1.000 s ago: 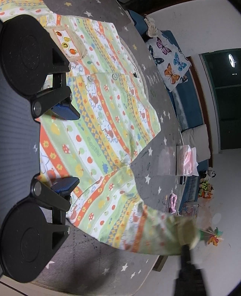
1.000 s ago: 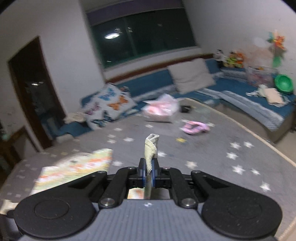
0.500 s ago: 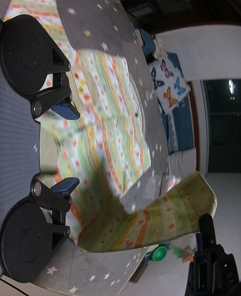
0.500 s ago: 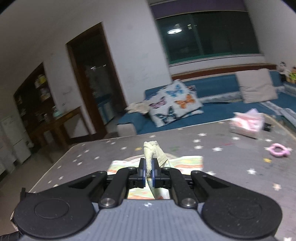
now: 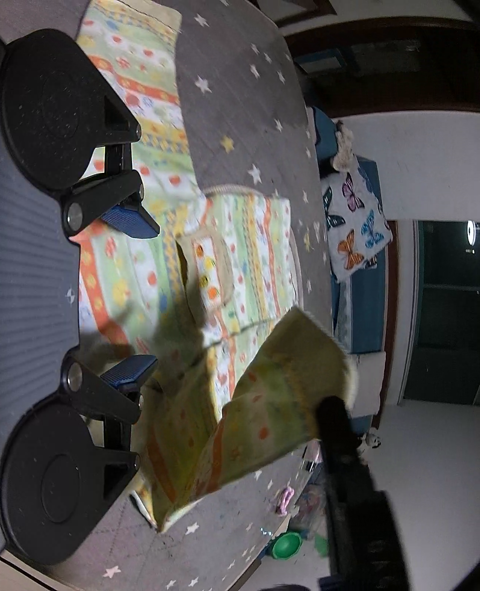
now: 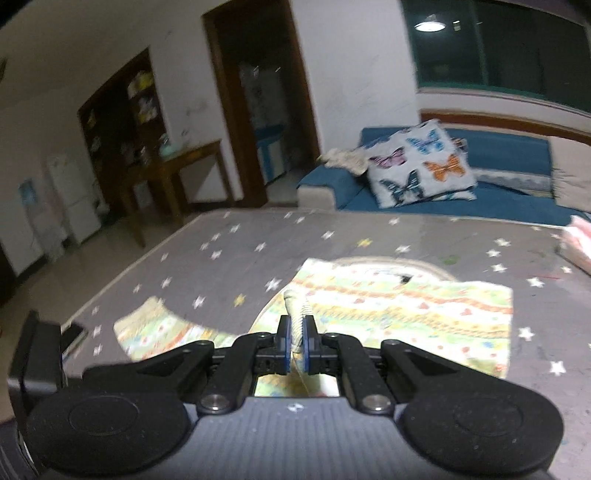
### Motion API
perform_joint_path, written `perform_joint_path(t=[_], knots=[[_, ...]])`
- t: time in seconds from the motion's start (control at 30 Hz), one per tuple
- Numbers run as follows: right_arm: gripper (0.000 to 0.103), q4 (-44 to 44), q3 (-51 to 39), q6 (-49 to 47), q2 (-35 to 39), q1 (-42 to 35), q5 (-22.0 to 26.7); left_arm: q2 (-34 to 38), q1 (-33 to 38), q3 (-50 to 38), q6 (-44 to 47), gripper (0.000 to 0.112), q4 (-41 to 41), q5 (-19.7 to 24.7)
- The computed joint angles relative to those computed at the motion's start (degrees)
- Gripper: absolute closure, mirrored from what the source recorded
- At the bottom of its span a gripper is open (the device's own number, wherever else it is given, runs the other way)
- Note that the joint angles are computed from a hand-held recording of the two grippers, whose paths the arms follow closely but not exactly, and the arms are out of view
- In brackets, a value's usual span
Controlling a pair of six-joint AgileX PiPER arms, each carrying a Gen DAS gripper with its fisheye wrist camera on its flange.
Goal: Fold clothes
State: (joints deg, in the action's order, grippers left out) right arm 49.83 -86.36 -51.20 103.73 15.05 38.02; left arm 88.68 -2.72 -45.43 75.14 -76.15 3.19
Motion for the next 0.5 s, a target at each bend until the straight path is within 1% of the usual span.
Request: perform_joint_path(t=[0.1,0.17,0.33,0.43,0.5], knots=[[0.097,-1.4,0.1,0.7,0.4,1.3,1.5,-0.7,1.2,1.0,-0.2,0.040,-0.2,0.1],[0.094,-0.6,-0.5,0.3,1.0,1.1,2.9,-1.1,1.9,1.5,-1.2,0.040,0.7,0.2],[0.092,1.4,-2.3,-1.8,2.0,-0.9,6.1,-2.0,3.1,2.2,-12.9,0.040,13.0,0.2],[0.092,-1.1,-2.1,-1.6,0.7,-2.1,5.7,-3.0,3.8,2.8,-13.7,0.040,14.2,0.2],[0.091,-3.6,-2.2,-1.1,0.2,-3.3,5.9,-3.6,4.2,3.1,-10.1,0.040,10.8,0.3]])
